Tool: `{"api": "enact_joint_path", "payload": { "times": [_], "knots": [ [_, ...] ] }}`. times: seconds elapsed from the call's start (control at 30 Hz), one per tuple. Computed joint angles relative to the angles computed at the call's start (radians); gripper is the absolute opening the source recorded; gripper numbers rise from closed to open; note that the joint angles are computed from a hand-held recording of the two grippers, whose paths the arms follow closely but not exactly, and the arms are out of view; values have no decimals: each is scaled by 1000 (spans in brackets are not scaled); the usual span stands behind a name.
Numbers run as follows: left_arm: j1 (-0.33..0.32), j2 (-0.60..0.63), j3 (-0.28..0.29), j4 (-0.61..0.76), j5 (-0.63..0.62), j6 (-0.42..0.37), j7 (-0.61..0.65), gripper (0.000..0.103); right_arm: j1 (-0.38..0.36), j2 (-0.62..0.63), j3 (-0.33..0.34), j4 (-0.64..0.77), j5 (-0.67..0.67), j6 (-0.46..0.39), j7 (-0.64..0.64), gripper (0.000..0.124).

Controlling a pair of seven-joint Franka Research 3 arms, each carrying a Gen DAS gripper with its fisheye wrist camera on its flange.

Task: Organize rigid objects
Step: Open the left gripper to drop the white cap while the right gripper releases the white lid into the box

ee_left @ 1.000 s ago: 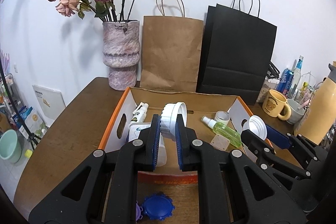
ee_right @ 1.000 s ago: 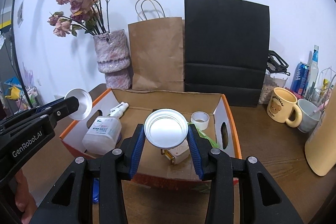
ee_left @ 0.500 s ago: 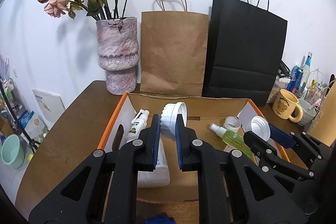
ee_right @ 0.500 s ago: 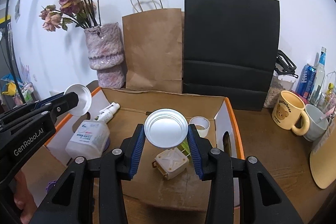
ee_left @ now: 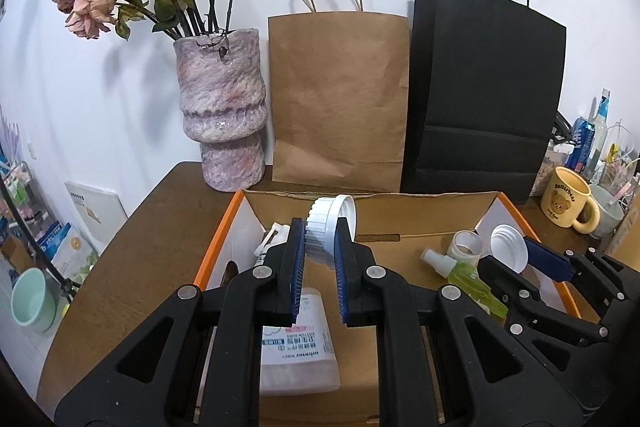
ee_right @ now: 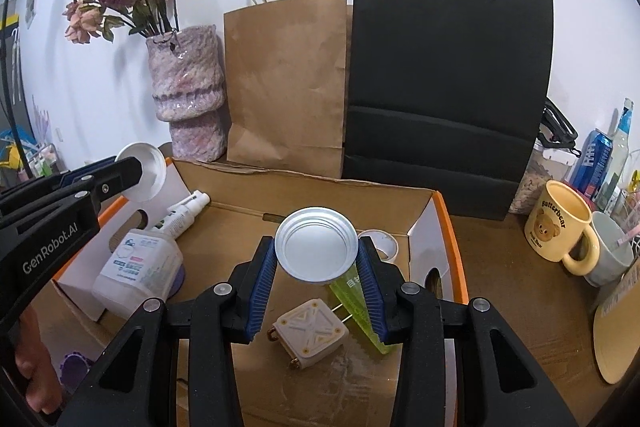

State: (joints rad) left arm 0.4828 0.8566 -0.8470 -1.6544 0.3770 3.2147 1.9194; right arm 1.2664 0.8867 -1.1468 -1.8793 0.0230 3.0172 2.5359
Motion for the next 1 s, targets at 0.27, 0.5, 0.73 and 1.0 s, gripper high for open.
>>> {"api": "enact_joint_path", "payload": {
  "times": [0.27, 0.5, 0.73, 1.0],
  "knots": [
    [-57, 15, 49, 55, -15, -18, 13, 10, -46, -11, 39, 24, -30, -21, -8, 45],
    [-73, 12, 68, 59, -34, -25, 32, 10, -67, -31, 64, 31, -85, -39, 13, 45],
    [-96, 8, 94, 79, -71, -47, 48, 13, -102, -68, 104, 30, -133, -51, 42, 46],
    [-102, 6, 116, 92, -82, -3, 11, 96, -142, -104, 141, 28, -214, -74, 114, 95]
  ]
}}
